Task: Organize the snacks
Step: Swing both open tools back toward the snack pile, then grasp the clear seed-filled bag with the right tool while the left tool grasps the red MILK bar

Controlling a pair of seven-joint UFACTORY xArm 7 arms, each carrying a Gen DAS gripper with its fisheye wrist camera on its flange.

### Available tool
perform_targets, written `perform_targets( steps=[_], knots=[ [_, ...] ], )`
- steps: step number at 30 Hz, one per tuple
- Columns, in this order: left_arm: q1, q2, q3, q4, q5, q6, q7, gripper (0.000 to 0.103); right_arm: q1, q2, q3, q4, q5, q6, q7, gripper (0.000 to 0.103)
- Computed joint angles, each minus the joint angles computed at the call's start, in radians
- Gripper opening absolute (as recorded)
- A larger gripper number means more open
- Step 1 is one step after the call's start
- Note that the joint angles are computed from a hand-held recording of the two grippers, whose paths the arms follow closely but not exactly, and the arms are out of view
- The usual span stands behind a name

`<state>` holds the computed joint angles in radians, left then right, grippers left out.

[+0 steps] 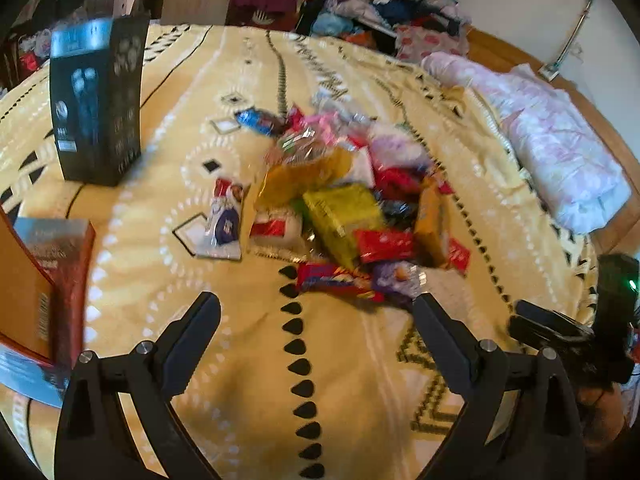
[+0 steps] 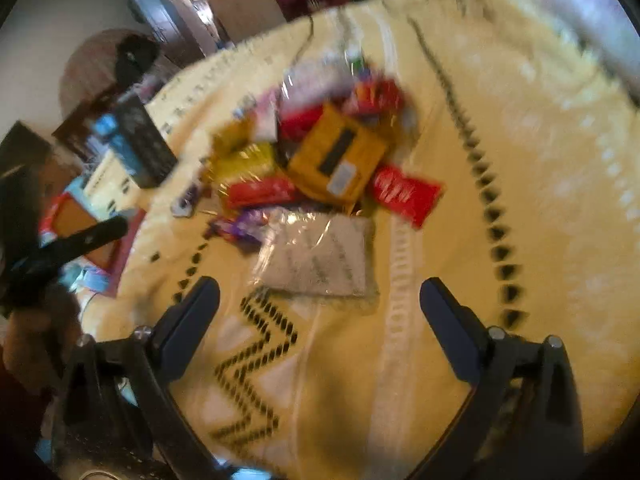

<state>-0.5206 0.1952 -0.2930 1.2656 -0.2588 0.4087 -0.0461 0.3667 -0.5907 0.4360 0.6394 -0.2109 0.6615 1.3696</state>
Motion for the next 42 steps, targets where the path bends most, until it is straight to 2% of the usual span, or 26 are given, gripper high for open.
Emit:
perform_targets(
  steps=[1, 3, 6, 7, 9, 11, 15, 18, 20, 22, 23, 24, 26, 29, 30, 32, 33, 34, 36, 38, 39, 41, 42],
  knots=[
    [-0.003, 0.009, 0.002, -0.002, 0.007, -0.003, -0.003, 0.098, -0.036, 0.052, 0.011, 0.012, 0.041, -0.04, -0.04, 0.101],
    [0.005, 0.019, 0.002, -0.003, 0.004, -0.003, 0.016, 0.098, -0.008, 0.134, -0.038, 0.03, 0.008, -0.07, -0.052, 0.101],
    [0.018, 0.05, -0.012, 0.005, -0.02, -0.017, 0.068, 0.098, -0.021, 0.277, -0.043, 0.129, -0.039, 0.013, -0.081, 0.098],
    [0.022, 0.062, -0.019, 0.018, -0.031, -0.013, 0.083, 0.098, -0.018, 0.305, -0.045, 0.142, -0.059, 0.027, -0.074, 0.085],
    [0.047, 0.094, -0.05, 0.042, -0.09, -0.014, 0.158, 0.098, 0.002, 0.322, -0.062, 0.145, -0.073, 0.04, -0.071, 0.074],
    [0.045, 0.14, -0.056, 0.08, -0.095, -0.018, 0.203, 0.098, 0.023, 0.291, -0.07, 0.116, -0.087, 0.02, -0.057, 0.061],
    [0.02, 0.258, -0.057, 0.205, -0.052, 0.013, 0.251, 0.098, 0.039, 0.157, -0.038, 0.045, -0.097, 0.016, 0.026, 0.059],
    [-0.01, 0.341, -0.045, 0.287, -0.011, 0.005, 0.272, 0.098, 0.065, 0.049, -0.035, -0.027, -0.04, 0.014, 0.059, 0.059],
    [-0.009, 0.389, -0.053, 0.337, -0.004, 0.032, 0.288, 0.099, 0.082, 0.009, -0.035, -0.06, 0.001, 0.008, 0.06, 0.059],
    [0.003, 0.416, -0.072, 0.373, -0.008, 0.098, 0.331, 0.099, 0.081, 0.001, -0.033, -0.079, 0.03, -0.016, 0.062, 0.059],
    [0.053, 0.42, -0.136, 0.382, -0.052, 0.173, 0.412, 0.098, 0.085, -0.011, -0.031, -0.092, 0.042, -0.02, 0.065, 0.059],
    [0.073, 0.413, -0.159, 0.386, -0.084, 0.239, 0.463, 0.098, 0.084, -0.018, -0.026, -0.097, 0.049, -0.02, 0.068, 0.059],
    [0.143, 0.366, -0.229, 0.359, -0.17, 0.439, 0.609, 0.093, 0.08, -0.04, -0.016, -0.112, 0.055, -0.03, 0.078, 0.059],
    [0.177, 0.291, -0.237, 0.301, -0.239, 0.57, 0.697, 0.085, 0.065, -0.053, -0.004, -0.114, 0.047, -0.043, 0.076, 0.059],
    [0.189, 0.261, -0.235, 0.276, -0.273, 0.569, 0.725, 0.085, 0.056, -0.042, 0.001, -0.11, 0.041, -0.056, 0.076, 0.059],
    [0.164, 0.212, -0.196, 0.228, -0.284, 0.46, 0.721, 0.085, 0.049, -0.043, 0.003, -0.114, 0.037, -0.066, 0.073, 0.059],
    [0.137, 0.202, -0.168, 0.216, -0.264, 0.403, 0.699, 0.085, 0.046, -0.044, 0.004, -0.12, 0.038, -0.072, 0.076, 0.059],
    [0.078, 0.19, -0.111, 0.197, -0.215, 0.305, 0.655, 0.085, 0.046, -0.052, 0.004, -0.125, 0.04, -0.073, 0.08, 0.059],
    [0.019, 0.211, -0.071, 0.195, -0.128, 0.213, 0.644, 0.084, 0.039, -0.059, 0.012, -0.13, 0.04, -0.081, 0.094, 0.059],
    [-0.053, 0.251, -0.018, 0.23, -0.002, 0.209, 0.588, 0.075, 0.034, -0.057, 0.022, -0.124, 0.037, -0.079, 0.104, 0.059],
    [-0.077, 0.282, -0.004, 0.265, 0.047, 0.229, 0.569, 0.067, 0.034, -0.057, 0.021, -0.124, 0.036, -0.079, 0.104, 0.059],
    [-0.087, 0.322, -0.012, 0.299, 0.057, 0.211, 0.552, 0.067, 0.032, -0.058, 0.022, -0.125, 0.033, -0.084, 0.107, 0.059],
    [-0.085, 0.339, -0.017, 0.321, 0.048, 0.207, 0.536, 0.062, 0.033, -0.055, 0.019, -0.124, 0.032, -0.082, 0.101, 0.059]
  ],
)
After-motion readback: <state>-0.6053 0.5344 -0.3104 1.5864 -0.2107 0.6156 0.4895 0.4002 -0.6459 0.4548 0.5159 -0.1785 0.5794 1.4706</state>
